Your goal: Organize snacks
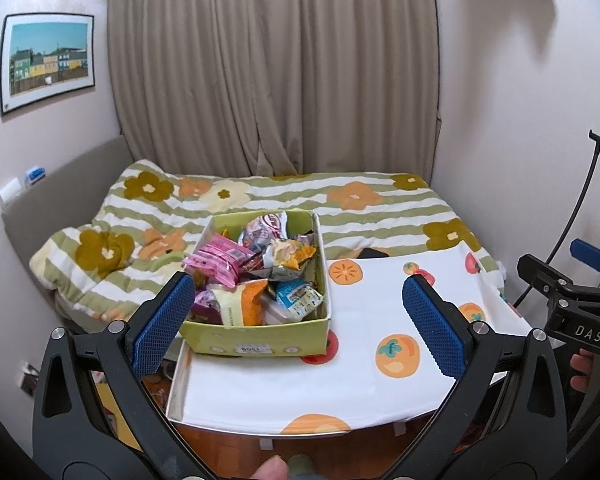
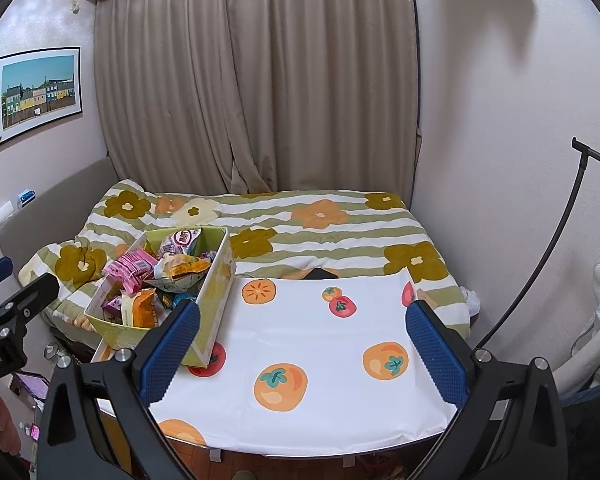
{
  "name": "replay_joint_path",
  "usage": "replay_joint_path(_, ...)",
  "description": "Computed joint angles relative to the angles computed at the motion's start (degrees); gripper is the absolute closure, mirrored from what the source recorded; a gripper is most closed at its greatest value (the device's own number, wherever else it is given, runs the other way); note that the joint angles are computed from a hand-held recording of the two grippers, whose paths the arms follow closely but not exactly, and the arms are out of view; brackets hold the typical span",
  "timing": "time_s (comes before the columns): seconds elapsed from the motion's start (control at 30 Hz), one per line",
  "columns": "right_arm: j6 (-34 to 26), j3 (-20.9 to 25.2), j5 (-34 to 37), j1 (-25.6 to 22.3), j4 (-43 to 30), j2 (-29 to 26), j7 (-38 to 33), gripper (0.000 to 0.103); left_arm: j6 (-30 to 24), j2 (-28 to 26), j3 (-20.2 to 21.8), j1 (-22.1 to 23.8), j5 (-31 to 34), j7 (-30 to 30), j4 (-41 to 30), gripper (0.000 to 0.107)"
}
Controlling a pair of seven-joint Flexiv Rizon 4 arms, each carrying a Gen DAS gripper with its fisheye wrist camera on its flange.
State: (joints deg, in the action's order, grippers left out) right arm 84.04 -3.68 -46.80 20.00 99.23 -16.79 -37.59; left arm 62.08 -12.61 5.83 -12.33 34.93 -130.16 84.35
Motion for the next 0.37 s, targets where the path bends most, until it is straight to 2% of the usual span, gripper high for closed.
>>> replay_joint_path(0.37,-0.80,0.24,0.60,0.13,-0.49,-0.08,-0.64,0.001,-0.40,0.04,0.17,-0.29,2.04,-0.63,-0.41,0.004)
